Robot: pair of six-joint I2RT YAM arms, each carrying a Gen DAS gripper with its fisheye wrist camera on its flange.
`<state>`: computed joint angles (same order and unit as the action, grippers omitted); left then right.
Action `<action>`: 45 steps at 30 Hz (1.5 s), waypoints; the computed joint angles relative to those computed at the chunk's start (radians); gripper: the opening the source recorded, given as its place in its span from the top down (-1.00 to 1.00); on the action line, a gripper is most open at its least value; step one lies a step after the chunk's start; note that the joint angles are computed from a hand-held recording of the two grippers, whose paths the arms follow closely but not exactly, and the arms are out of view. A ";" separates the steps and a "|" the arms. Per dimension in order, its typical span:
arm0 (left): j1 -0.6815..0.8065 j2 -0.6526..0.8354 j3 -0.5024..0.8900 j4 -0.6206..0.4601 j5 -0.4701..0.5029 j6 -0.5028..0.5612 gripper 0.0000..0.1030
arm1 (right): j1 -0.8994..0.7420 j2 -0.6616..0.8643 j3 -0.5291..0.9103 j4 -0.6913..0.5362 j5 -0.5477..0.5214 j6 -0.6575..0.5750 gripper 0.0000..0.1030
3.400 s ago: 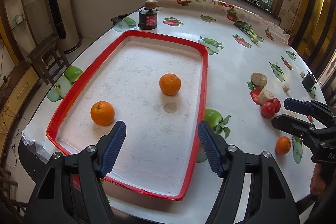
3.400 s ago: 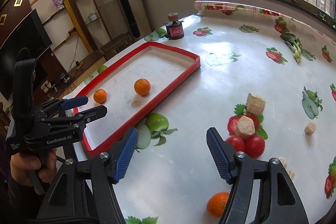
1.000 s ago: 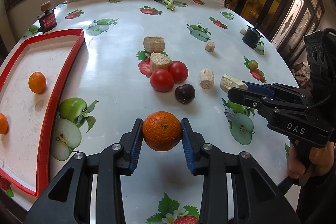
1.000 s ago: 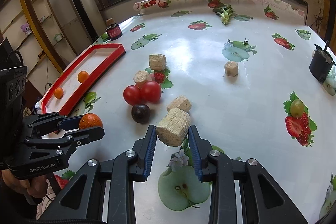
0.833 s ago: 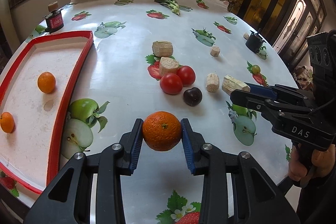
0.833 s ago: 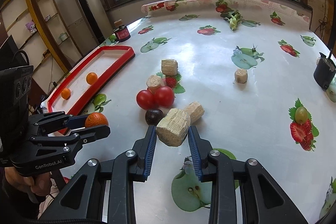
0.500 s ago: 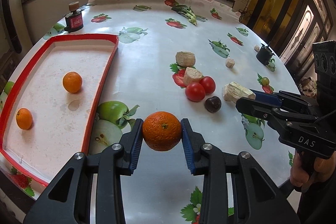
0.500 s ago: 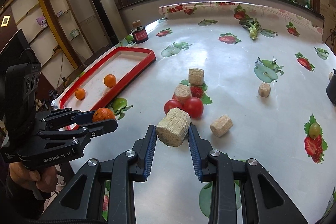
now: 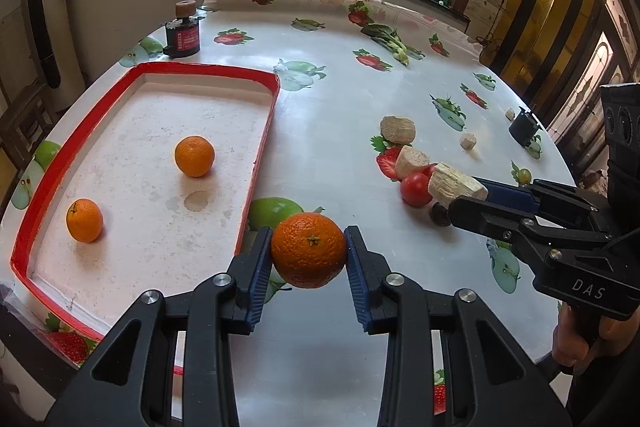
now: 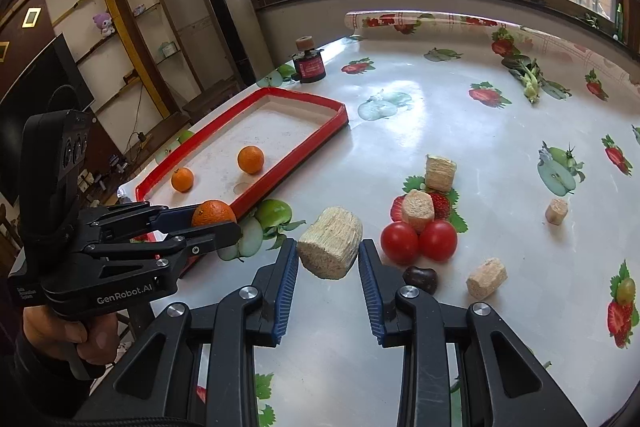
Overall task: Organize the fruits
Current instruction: 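Carry the orange and corn piece with both grippers over the tray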
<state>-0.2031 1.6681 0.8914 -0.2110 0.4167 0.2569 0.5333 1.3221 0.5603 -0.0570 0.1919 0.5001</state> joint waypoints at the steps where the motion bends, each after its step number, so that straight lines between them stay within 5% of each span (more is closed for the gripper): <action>1: 0.007 0.004 0.004 -0.001 0.001 0.002 0.36 | 0.001 0.014 0.009 0.006 -0.003 -0.002 0.38; 22: 0.174 0.158 0.218 -0.059 -0.011 0.036 0.36 | -0.040 0.396 0.359 0.063 -0.114 -0.081 0.39; 45: 0.159 0.521 0.675 -0.202 -0.151 -0.028 0.35 | -0.135 0.892 0.963 -0.131 -0.192 -0.174 0.39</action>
